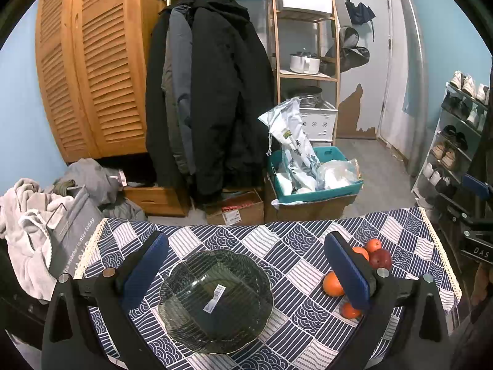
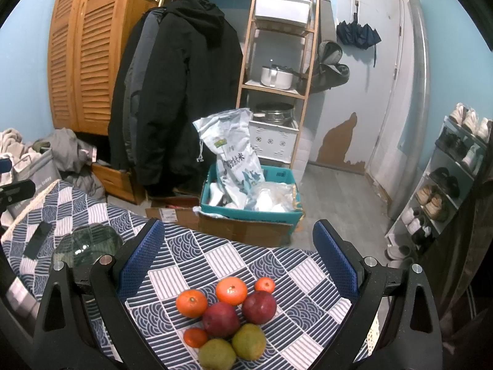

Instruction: Organize fruits

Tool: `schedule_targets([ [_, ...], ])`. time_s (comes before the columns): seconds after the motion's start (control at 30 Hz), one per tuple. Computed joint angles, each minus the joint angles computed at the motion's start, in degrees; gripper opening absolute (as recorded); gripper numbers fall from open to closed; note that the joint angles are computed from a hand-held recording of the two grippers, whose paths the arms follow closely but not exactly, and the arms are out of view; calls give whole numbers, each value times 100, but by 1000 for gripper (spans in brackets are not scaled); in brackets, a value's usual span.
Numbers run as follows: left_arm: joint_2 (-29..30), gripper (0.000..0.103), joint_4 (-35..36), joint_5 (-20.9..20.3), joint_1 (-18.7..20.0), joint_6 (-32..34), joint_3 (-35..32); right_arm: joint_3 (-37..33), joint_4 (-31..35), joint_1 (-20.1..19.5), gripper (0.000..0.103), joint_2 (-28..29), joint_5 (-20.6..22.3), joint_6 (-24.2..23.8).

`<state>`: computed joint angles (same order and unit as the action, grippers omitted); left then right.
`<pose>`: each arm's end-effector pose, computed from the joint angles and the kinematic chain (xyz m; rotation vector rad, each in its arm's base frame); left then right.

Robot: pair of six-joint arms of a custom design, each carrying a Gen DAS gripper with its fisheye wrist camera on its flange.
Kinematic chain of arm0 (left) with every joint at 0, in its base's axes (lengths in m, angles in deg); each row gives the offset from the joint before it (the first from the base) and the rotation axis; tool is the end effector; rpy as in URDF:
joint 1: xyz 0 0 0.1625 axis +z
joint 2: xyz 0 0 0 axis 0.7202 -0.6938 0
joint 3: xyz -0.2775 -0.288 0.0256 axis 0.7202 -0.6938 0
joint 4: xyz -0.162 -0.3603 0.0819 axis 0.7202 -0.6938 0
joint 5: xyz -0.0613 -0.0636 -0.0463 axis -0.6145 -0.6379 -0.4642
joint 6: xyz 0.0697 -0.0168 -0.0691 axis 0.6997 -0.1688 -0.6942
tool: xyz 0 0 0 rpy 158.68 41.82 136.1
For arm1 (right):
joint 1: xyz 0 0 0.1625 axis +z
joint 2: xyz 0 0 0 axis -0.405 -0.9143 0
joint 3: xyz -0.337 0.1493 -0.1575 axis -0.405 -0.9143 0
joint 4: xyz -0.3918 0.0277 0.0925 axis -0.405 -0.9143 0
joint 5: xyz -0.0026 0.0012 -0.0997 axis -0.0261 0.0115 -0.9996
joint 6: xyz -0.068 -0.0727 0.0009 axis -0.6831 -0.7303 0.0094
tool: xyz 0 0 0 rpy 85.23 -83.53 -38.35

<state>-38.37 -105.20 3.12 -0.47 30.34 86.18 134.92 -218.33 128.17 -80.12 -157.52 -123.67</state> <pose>-0.3696 -0.6621 0.1950 0.9442 2.2684 -0.8797 0.2042 -0.5635 0.3295 0.2448 -1.8891 1.1848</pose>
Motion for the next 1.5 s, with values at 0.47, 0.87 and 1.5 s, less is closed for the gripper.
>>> schedule_targets([
  [0.47,10,102,-54,22,-11,31,27,9,-1,-3,96,2,-11,1],
  [0.87,31,102,-116,29,-36,53,85,51,13,-12,96,-65,-3,-7],
  [1.5,315,102,296,-90,1,124,81,458,558,-410,96,-365,-160,411],
])
